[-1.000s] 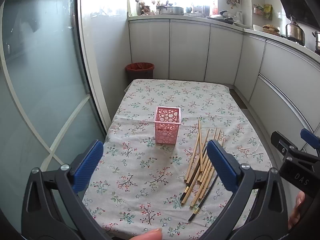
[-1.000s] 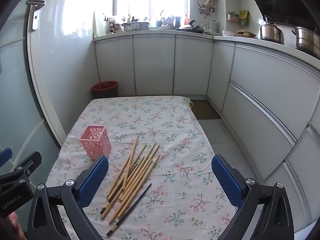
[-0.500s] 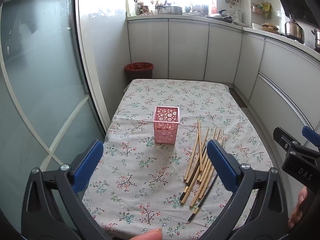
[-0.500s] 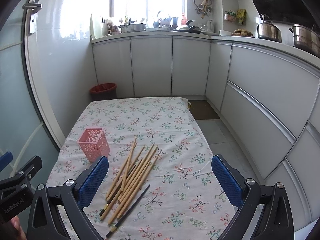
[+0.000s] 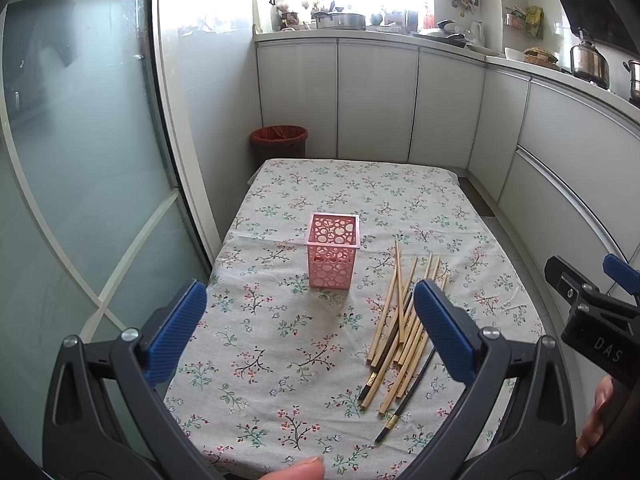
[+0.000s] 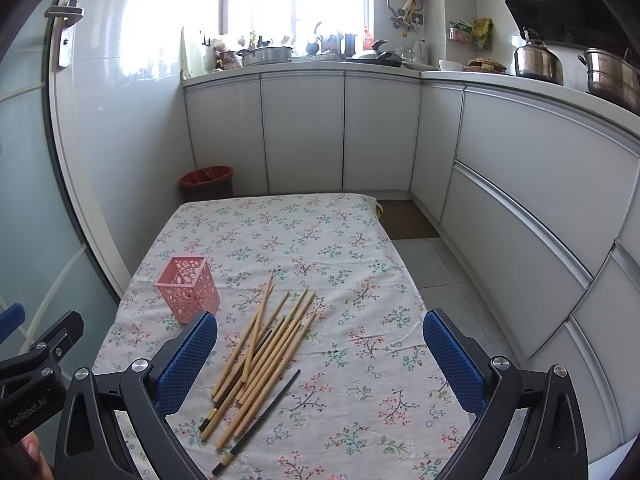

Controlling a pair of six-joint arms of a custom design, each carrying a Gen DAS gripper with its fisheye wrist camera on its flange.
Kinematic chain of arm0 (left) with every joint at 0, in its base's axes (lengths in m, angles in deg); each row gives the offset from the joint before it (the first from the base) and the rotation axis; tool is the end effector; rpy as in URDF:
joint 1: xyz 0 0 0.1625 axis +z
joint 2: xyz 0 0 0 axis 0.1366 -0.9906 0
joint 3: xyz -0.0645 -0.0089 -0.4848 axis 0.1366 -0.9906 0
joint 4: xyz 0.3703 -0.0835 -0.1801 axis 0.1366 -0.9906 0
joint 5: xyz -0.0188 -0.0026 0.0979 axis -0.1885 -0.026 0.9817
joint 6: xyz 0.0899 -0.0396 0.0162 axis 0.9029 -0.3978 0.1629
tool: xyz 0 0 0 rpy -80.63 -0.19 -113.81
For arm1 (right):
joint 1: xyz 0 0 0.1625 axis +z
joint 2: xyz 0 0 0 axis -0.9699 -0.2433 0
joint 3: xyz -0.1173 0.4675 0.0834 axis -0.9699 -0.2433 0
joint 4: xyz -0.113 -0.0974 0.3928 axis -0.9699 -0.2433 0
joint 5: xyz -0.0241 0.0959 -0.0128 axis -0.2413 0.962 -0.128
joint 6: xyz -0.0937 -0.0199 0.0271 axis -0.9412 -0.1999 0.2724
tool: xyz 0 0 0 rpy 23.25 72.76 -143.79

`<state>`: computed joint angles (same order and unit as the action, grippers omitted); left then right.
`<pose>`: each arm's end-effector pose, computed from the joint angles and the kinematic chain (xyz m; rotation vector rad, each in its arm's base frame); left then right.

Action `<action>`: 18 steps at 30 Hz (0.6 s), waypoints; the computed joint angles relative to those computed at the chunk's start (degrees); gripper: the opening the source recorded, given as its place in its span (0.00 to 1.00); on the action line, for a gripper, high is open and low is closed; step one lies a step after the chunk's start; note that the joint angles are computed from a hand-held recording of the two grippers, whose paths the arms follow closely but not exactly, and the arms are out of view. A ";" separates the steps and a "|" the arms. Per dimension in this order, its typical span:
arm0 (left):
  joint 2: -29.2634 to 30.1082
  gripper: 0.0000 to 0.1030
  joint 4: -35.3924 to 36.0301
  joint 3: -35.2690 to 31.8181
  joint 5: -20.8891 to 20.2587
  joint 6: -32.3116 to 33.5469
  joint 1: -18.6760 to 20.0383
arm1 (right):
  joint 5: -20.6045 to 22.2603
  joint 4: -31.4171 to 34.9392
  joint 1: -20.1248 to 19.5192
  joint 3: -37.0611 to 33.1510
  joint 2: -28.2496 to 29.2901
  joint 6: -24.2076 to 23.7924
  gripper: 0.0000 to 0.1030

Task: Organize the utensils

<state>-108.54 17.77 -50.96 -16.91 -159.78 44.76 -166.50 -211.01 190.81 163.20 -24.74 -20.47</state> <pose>-0.3227 -0.7638 0.3071 0.6484 2.1981 -1.0245 0.3789 -0.7058 0.2603 0.0865 -1.9542 1.2063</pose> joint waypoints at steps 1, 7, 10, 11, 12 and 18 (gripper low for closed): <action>0.09 1.00 0.16 -0.26 -0.02 -0.09 0.02 | -0.06 0.01 0.01 -0.04 0.03 0.02 1.00; 0.07 1.00 0.14 -0.36 0.12 0.04 0.07 | -0.02 0.06 0.01 0.09 -0.03 0.05 1.00; 0.12 1.00 0.07 -0.50 0.06 0.33 0.08 | 0.05 0.07 -0.02 0.25 -0.07 0.10 1.00; -0.04 1.00 -0.14 -0.15 0.04 0.30 0.07 | 0.05 0.07 -0.02 0.25 -0.07 0.10 1.00; -0.15 1.00 -0.34 0.14 0.06 0.28 0.05 | 0.06 0.08 -0.02 0.23 -0.06 0.17 1.00; -0.65 1.00 -1.22 1.25 0.02 0.40 0.05 | 0.02 0.08 0.00 0.16 -0.03 0.07 1.00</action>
<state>-109.19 16.55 -49.71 -16.89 -159.38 44.81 -166.48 -210.93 190.80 163.36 -24.77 -20.40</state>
